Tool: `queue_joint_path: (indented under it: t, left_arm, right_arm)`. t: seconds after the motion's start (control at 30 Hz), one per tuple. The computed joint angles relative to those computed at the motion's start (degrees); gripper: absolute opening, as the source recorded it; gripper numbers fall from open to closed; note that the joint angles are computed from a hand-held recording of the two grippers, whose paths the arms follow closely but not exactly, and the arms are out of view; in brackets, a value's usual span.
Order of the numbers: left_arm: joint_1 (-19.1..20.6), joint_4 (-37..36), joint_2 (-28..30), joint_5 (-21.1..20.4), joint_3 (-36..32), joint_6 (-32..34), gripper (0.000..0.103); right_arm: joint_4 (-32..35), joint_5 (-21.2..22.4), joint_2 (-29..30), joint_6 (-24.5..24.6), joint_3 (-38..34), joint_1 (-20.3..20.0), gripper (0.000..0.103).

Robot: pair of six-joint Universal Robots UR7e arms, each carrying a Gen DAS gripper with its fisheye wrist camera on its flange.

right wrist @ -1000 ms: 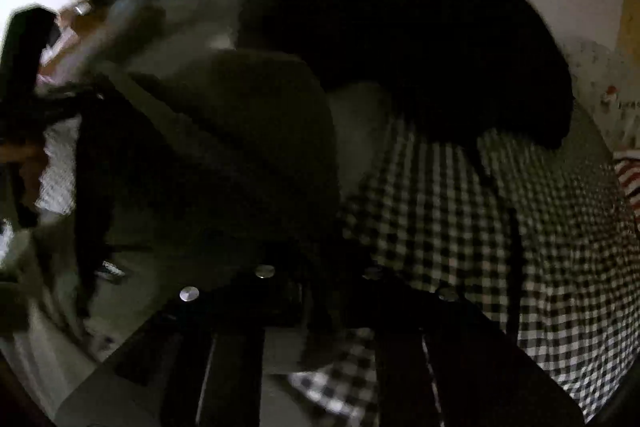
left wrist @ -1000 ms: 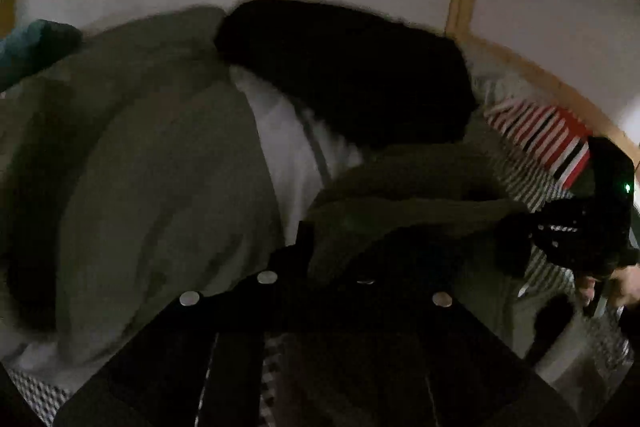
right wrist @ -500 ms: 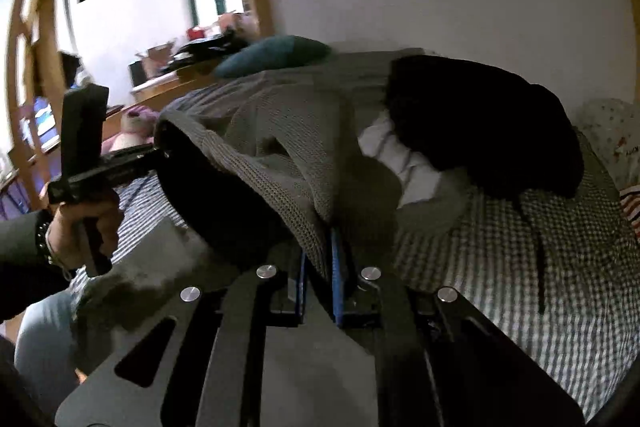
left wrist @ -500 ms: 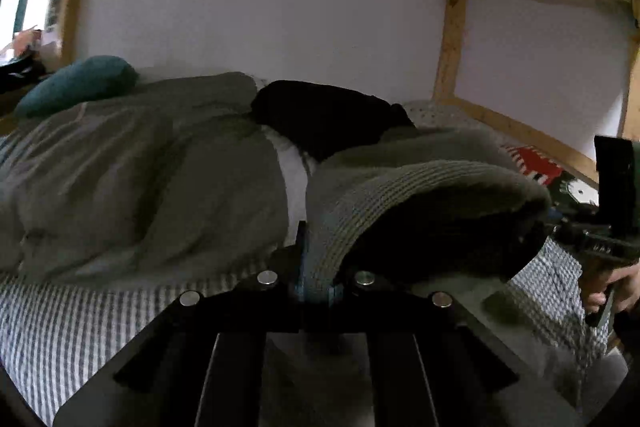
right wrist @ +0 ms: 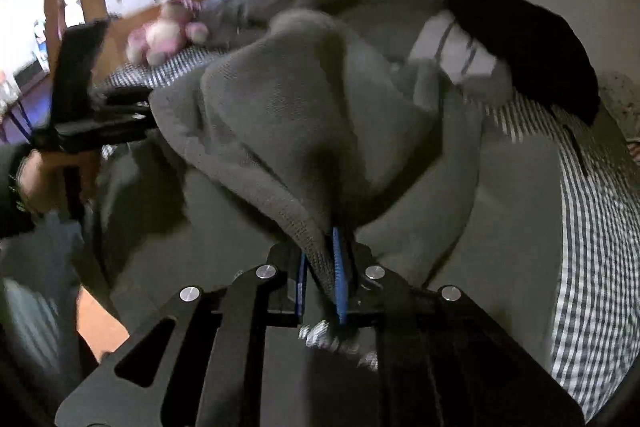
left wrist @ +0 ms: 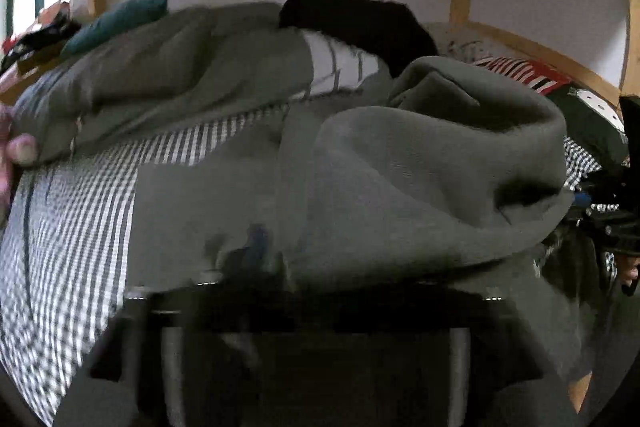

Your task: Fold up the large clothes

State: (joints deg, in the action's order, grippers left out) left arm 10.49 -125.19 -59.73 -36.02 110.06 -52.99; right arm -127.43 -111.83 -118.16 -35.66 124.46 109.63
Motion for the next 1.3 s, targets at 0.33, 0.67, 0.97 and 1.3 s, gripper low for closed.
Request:
queue_joint_path:
  t: [0.33,0.67,0.97,1.3]
  left_arm:
    - [-6.84,8.65,-7.74,0.74,3.24,-9.08,0.094]
    - [8.89,12.15,10.29,-12.6,-20.11,-2.11,0.097]
    - [7.72,14.13,6.42,-9.77,-12.75,-5.18,0.097]
    - [3.43,11.17,6.19,-3.77,-6.12,-6.98,0.098]
  right_arm:
    - [7.4,2.88,-7.27,-0.05,-1.26,4.65,0.093]
    - [10.85,-25.77,20.85,26.92,-15.02,4.28,0.1]
    - [3.83,-21.45,14.06,24.52,-9.58,-1.24,0.1]
    - [-6.33,-25.75,10.82,14.4,-1.0,2.55,0.099]
